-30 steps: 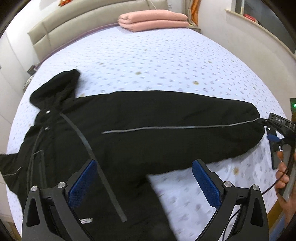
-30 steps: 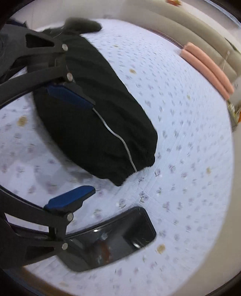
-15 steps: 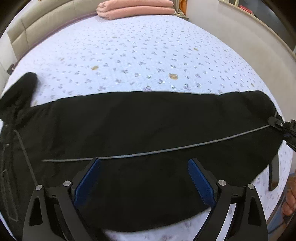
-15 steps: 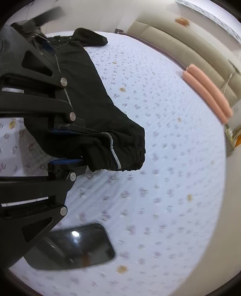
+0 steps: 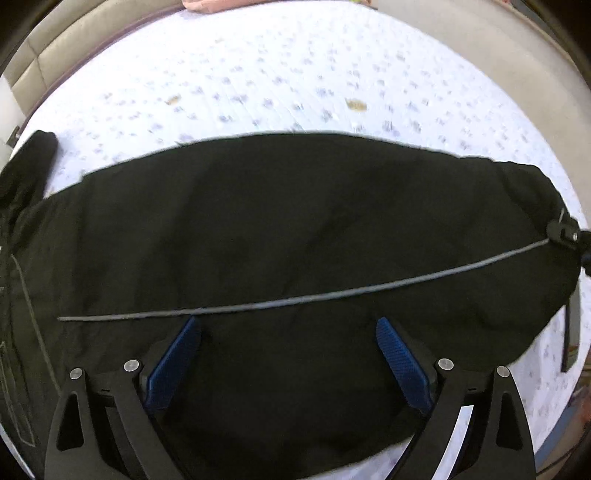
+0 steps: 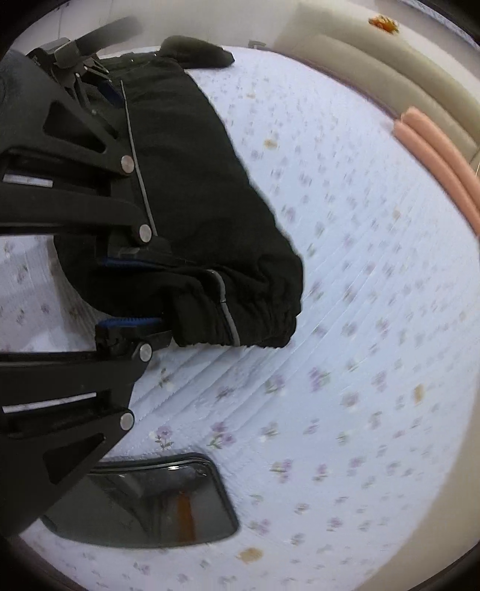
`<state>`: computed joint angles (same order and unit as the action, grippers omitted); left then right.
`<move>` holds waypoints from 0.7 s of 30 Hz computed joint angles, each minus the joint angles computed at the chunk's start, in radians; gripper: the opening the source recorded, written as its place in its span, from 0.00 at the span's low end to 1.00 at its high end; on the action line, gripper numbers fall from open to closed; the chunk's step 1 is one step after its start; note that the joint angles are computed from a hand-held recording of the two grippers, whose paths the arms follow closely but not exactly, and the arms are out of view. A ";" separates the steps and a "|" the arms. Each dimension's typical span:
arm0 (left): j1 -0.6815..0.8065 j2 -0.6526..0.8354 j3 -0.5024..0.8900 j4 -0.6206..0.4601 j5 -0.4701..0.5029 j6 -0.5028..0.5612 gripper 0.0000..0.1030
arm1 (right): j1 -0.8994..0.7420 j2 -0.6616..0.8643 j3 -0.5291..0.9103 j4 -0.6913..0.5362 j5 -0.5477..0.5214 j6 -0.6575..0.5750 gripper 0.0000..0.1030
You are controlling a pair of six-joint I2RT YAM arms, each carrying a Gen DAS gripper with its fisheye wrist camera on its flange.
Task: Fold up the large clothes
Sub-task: 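Grasp the jacket sleeve cuff with the right gripper and lift it, then fold the held sleeve across the jacket body with the right gripper, then release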
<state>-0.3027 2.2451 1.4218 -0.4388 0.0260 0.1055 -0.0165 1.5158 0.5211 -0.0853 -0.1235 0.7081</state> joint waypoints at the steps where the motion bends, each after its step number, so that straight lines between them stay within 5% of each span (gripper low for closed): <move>1: 0.016 -0.038 -0.033 0.014 0.009 0.008 0.93 | 0.026 -0.032 0.016 -0.028 0.021 0.009 0.15; 9: 0.274 -0.289 -0.211 0.012 0.134 0.102 0.93 | 0.376 -0.120 0.240 -0.225 0.226 0.119 0.13; 15: 0.584 -0.344 -0.155 -0.114 0.199 0.307 0.93 | 0.689 0.133 0.648 -0.384 0.398 0.193 0.13; 21: 0.889 -0.203 0.109 -0.255 0.233 0.502 0.93 | 0.851 0.451 1.113 -0.528 0.444 0.215 0.13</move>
